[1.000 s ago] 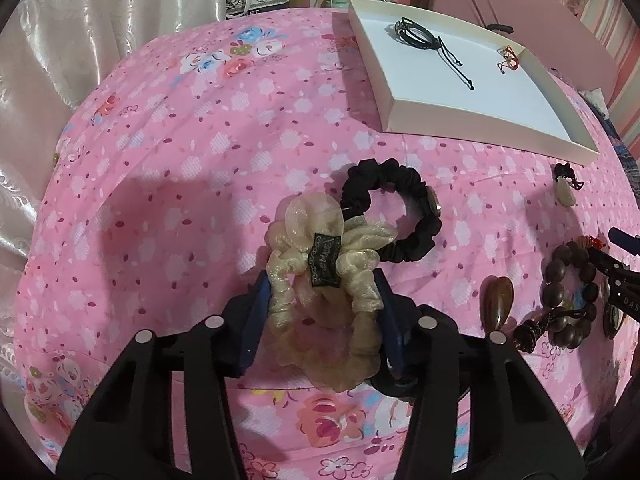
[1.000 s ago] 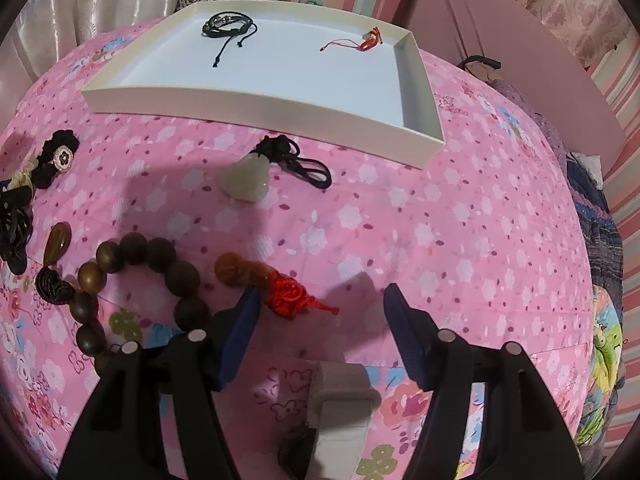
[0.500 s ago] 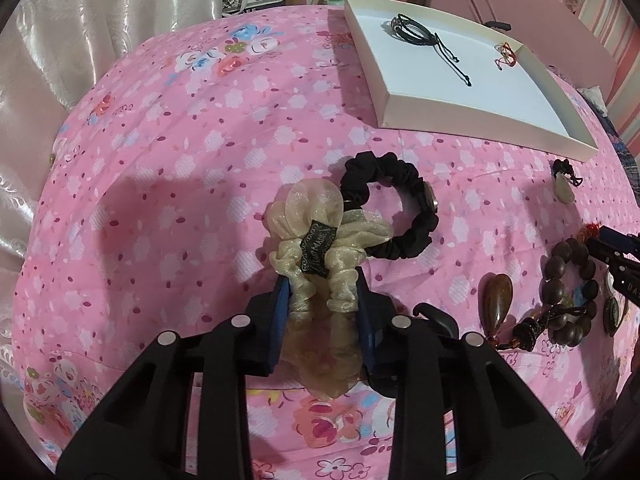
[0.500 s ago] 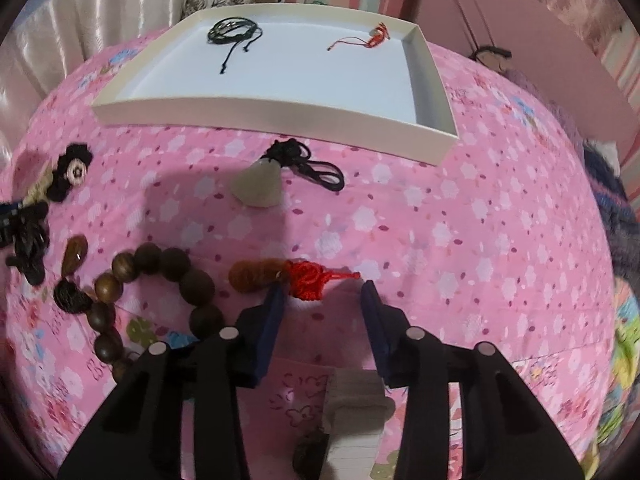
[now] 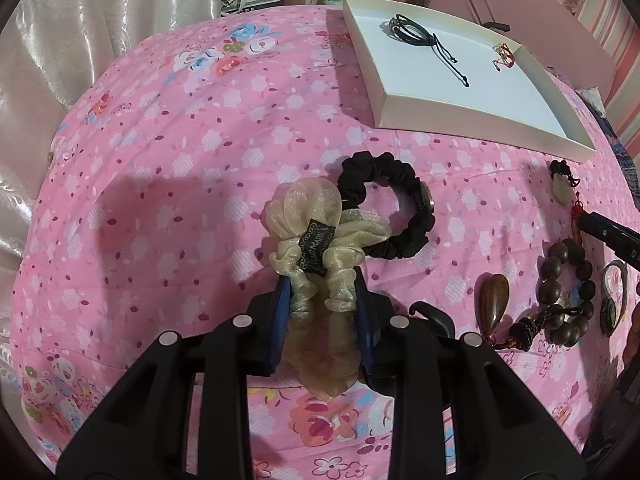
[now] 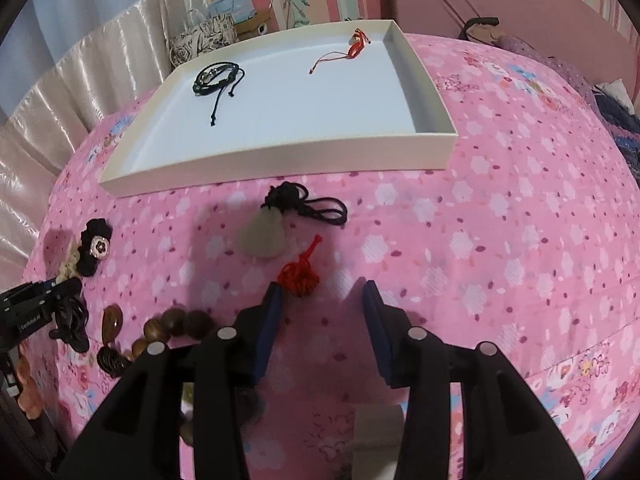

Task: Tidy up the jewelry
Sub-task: 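Grasp the cream scrunchie with the left tool while the right tool grasps the red bead charm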

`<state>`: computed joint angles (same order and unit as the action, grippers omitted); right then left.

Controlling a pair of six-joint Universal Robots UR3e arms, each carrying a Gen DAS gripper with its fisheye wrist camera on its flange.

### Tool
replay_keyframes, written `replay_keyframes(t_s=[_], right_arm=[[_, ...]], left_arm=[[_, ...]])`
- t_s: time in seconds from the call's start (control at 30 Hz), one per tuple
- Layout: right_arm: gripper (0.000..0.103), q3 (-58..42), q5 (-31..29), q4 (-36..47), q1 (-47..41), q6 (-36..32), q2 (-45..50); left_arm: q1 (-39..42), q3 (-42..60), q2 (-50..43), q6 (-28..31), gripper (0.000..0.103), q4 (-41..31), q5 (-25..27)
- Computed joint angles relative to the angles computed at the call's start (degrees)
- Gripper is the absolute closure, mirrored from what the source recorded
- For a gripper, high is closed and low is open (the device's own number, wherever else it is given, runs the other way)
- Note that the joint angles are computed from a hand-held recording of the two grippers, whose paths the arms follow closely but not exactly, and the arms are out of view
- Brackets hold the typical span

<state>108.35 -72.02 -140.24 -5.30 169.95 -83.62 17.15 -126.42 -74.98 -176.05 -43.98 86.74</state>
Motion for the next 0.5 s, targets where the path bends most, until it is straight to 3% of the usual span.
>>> replay_keyframes(t_s=[0.33,0.43,0.5], right_arm=[[0.059,-2.44,-2.86,-3.4,3.84,2.55,3.65],[0.062,-3.01,-3.44,-4.42,4.41,2.94,4.52],[0.07,-3.39,-4.29,-5.02,4.82,2.82,5.06]], left_arm=[[0.82,-0.27,-0.18,-0.16,0.081,0.31,-1.12],[1.17,-0.26,-0.08,-0.05,0.083,0.29,-1.65],[1.44,-0.15,-0.17,-0.09,0.085,0.23,-2.16]])
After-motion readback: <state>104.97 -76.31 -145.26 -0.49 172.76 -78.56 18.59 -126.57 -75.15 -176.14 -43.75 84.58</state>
